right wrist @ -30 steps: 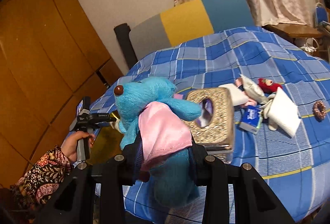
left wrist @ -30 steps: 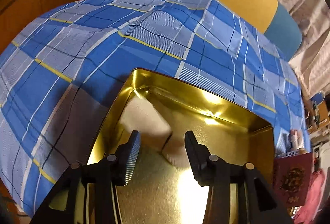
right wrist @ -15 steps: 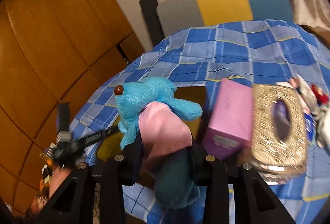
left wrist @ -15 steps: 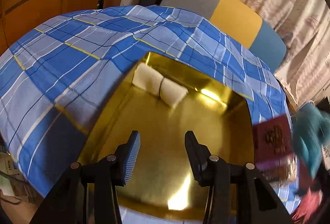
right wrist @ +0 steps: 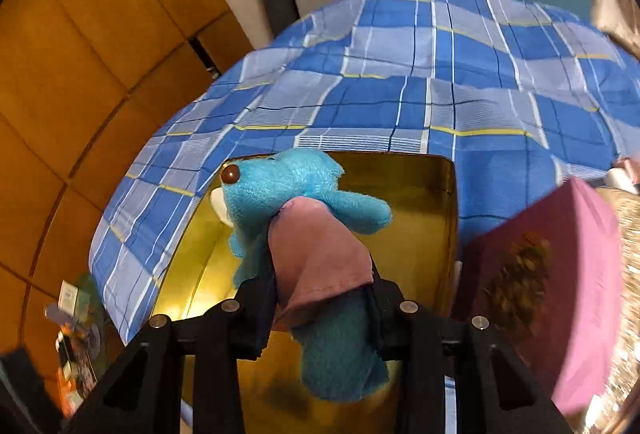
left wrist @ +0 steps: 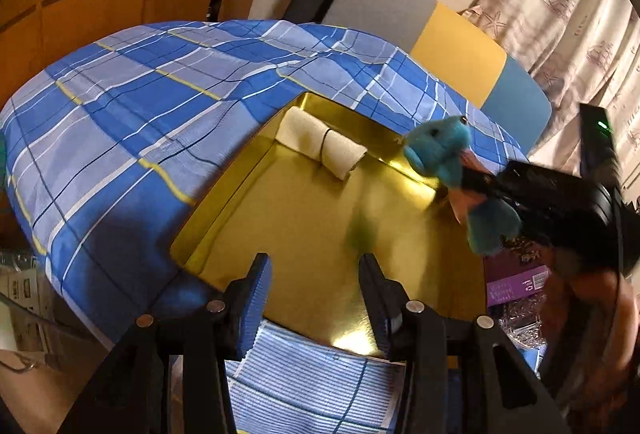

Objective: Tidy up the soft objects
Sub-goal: 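Lower the blue teddy bear into the gold tray and open the right gripper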

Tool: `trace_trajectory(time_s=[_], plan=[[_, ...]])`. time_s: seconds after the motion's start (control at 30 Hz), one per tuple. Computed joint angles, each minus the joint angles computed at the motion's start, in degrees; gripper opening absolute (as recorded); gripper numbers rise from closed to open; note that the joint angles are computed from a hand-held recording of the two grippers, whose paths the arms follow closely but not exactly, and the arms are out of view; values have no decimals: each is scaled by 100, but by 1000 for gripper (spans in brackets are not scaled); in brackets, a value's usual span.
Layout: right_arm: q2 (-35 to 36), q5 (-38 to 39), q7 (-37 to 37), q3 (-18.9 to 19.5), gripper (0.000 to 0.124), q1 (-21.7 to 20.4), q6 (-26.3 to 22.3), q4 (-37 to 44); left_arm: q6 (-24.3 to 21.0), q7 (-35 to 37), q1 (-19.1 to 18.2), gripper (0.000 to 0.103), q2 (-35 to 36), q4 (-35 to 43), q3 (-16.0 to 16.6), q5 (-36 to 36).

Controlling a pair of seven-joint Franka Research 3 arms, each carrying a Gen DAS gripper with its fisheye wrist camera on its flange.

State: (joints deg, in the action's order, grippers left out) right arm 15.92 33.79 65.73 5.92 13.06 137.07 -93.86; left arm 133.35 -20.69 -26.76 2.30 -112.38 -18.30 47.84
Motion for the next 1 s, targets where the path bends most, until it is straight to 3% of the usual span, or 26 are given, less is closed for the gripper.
trace_trajectory(time_s=[0.2,0.6,0.8,1.0], plan=[[767,-598,671,-45,39,232,-70,869,37,-196,36,45,-155,-255,-8,-21],[1454,-1586,891,-74,49,589,-82,1607,195,-256,114,45,-194,-402,-53,-138],[1128,-1572,1052,-61,53,555,175,1174,241,-203,66,45,-112,-314,-58,-101],[453,-1129,737,92,58,368,589,498,350,-187,7,45,-29,-229,-61,-93]])
